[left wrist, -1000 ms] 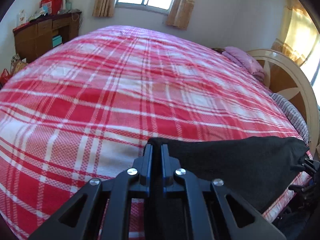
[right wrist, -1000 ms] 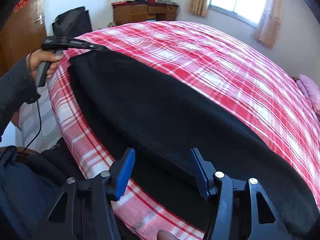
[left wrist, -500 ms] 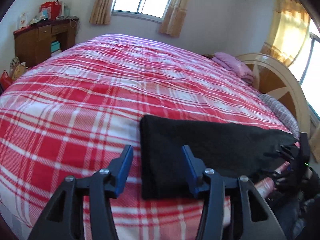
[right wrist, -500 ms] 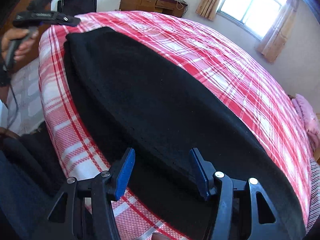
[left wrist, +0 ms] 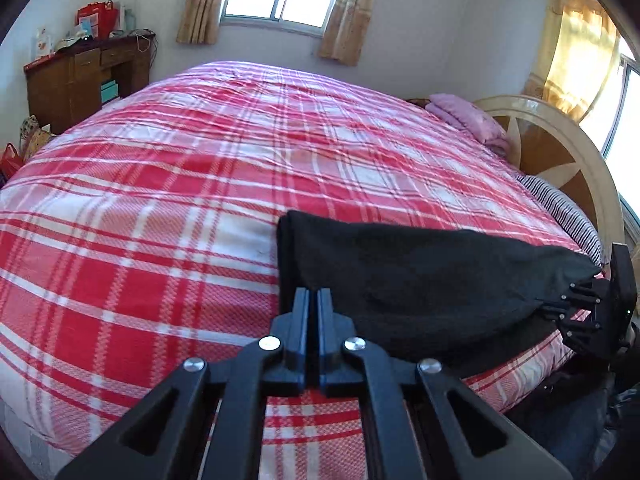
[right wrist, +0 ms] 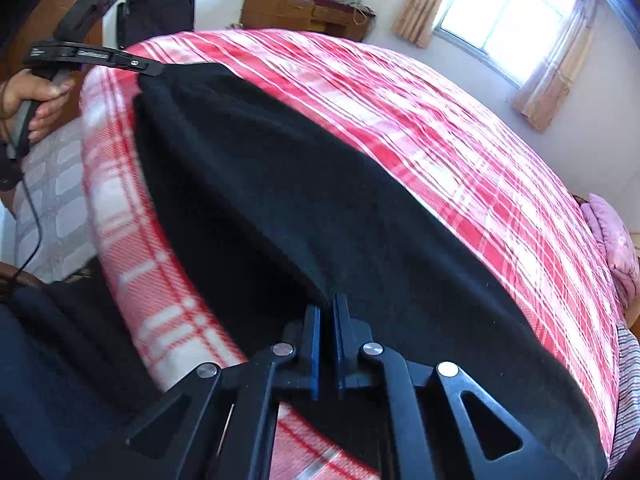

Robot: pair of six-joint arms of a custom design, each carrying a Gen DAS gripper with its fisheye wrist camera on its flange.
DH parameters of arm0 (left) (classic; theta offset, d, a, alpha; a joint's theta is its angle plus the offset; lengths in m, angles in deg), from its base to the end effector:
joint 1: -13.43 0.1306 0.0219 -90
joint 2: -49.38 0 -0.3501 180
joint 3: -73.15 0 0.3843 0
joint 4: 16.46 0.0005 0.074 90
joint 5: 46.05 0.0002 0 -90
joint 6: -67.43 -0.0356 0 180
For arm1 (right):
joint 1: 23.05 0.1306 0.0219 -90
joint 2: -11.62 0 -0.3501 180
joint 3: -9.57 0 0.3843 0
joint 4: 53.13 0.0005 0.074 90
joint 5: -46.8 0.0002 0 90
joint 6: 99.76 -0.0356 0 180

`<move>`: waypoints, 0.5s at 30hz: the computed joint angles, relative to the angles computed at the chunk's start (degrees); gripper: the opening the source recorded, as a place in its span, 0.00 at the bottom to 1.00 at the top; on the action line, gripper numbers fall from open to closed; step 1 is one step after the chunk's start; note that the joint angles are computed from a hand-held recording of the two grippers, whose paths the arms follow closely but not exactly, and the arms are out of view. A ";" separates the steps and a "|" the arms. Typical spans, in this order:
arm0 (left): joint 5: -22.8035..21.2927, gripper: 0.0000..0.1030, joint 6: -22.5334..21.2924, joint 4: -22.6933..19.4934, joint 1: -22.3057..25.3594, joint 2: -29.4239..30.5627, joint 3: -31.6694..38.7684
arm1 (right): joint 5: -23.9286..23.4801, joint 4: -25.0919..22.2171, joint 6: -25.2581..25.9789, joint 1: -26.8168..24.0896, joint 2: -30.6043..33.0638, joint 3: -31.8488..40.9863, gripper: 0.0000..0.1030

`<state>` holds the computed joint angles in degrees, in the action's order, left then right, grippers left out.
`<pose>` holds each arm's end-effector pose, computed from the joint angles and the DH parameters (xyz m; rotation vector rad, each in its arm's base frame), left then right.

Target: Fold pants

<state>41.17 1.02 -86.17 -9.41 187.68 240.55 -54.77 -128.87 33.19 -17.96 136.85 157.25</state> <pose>0.6476 -0.2714 0.4789 -0.0408 2.3055 -0.3665 0.6408 0.0637 0.4759 -1.0826 2.2250 -0.0292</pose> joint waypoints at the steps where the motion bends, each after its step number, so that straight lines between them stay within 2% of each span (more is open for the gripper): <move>1: 0.54 0.04 -0.29 0.26 0.11 -0.41 -0.69 | -0.18 0.31 0.91 0.20 -0.99 -1.36 0.05; 2: 0.73 0.04 -0.55 -0.07 0.14 -0.30 -0.74 | -0.13 1.06 1.69 0.38 -1.99 -3.16 0.05; 5: 0.65 0.04 -0.55 -5.58 0.00 5.04 7.08 | 3.26 2.71 3.65 1.15 -2.36 -6.62 0.06; 6: 0.83 0.04 -0.60 -5.22 -0.02 5.00 6.17 | 3.37 1.57 3.35 0.98 -1.22 -5.58 0.06; 8: 0.83 0.07 -0.68 -2.22 0.02 1.66 0.33 | 0.58 -0.88 2.19 0.02 0.51 -2.25 0.08; 9: 0.70 0.07 -0.45 -1.46 0.05 0.10 -1.87 | -0.21 -4.36 1.05 -0.49 2.50 1.91 0.16; 10: 0.19 0.07 -0.38 -1.27 0.07 -0.71 -2.81 | -1.11 -6.80 0.20 -1.17 3.93 5.21 0.30; 12: -4.01 0.07 -0.61 -1.48 -0.21 -2.07 -3.46 | -2.74 -6.10 -0.54 -2.73 3.08 5.24 0.43; 15: -6.43 0.10 -0.68 -0.15 -0.83 -2.79 -2.87 | -3.60 -4.67 -2.47 -5.84 1.79 5.19 0.43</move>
<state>34.74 0.34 -86.31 -10.24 184.90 237.69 -58.36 -133.54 30.72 -23.80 138.64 162.45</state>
